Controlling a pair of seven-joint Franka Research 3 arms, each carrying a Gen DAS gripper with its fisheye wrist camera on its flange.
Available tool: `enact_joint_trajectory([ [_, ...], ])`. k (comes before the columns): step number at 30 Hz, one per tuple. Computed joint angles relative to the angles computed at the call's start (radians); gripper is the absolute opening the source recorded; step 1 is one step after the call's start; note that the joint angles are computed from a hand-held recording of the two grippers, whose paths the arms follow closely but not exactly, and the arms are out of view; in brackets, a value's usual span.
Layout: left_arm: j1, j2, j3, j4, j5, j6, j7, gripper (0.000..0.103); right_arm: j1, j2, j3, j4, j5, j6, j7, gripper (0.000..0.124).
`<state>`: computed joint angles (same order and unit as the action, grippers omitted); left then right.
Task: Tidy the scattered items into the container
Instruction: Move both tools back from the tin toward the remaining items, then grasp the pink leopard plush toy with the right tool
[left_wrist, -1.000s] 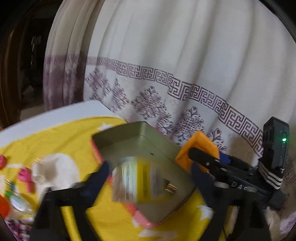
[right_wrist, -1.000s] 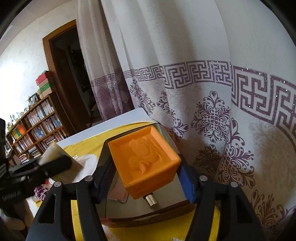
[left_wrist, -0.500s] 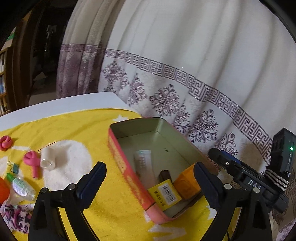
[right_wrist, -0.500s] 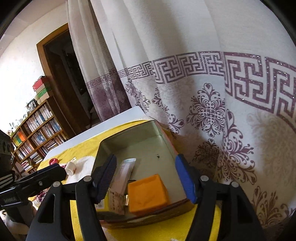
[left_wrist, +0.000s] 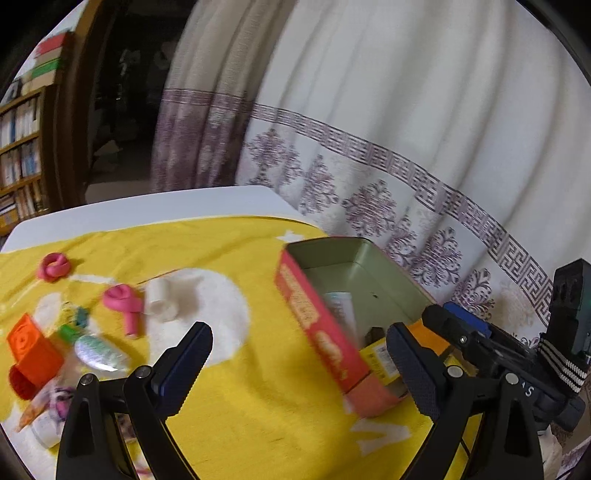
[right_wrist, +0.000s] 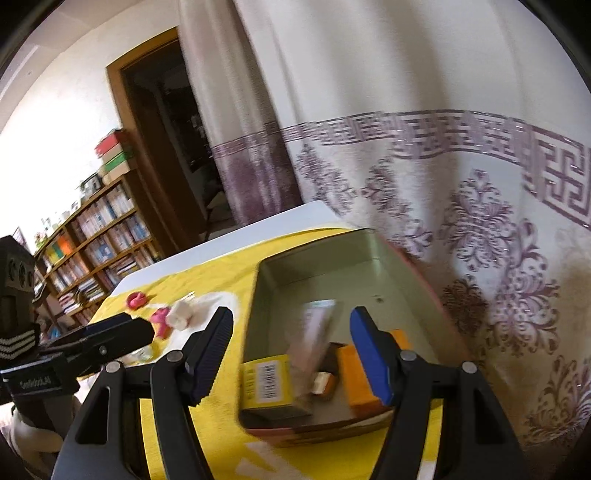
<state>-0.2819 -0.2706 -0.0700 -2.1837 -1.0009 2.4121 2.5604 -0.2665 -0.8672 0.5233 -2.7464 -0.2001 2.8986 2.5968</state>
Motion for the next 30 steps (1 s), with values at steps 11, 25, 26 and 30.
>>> enact_joint_trajectory([
  [11, 0.096, 0.008, 0.067, -0.004, 0.017, 0.056, -0.031, 0.097, 0.012, 0.221, 0.065, 0.145, -0.036, 0.064, -0.028, 0.070],
  [25, 0.242, 0.107, 0.097, 0.039, 0.024, 0.112, -0.066, 0.097, 0.084, 0.564, 0.100, 0.405, -0.218, 0.026, -0.026, 0.070],
  [26, 0.252, 0.116, 0.098, 0.045, 0.023, 0.108, -0.073, 0.097, 0.097, 0.596, 0.098, 0.430, -0.234, 0.014, -0.029, 0.070],
  [30, 0.290, 0.150, 0.093, 0.069, 0.015, 0.093, -0.083, 0.097, 0.157, 0.689, 0.069, 0.502, -0.277, -0.028, -0.035, 0.075],
])
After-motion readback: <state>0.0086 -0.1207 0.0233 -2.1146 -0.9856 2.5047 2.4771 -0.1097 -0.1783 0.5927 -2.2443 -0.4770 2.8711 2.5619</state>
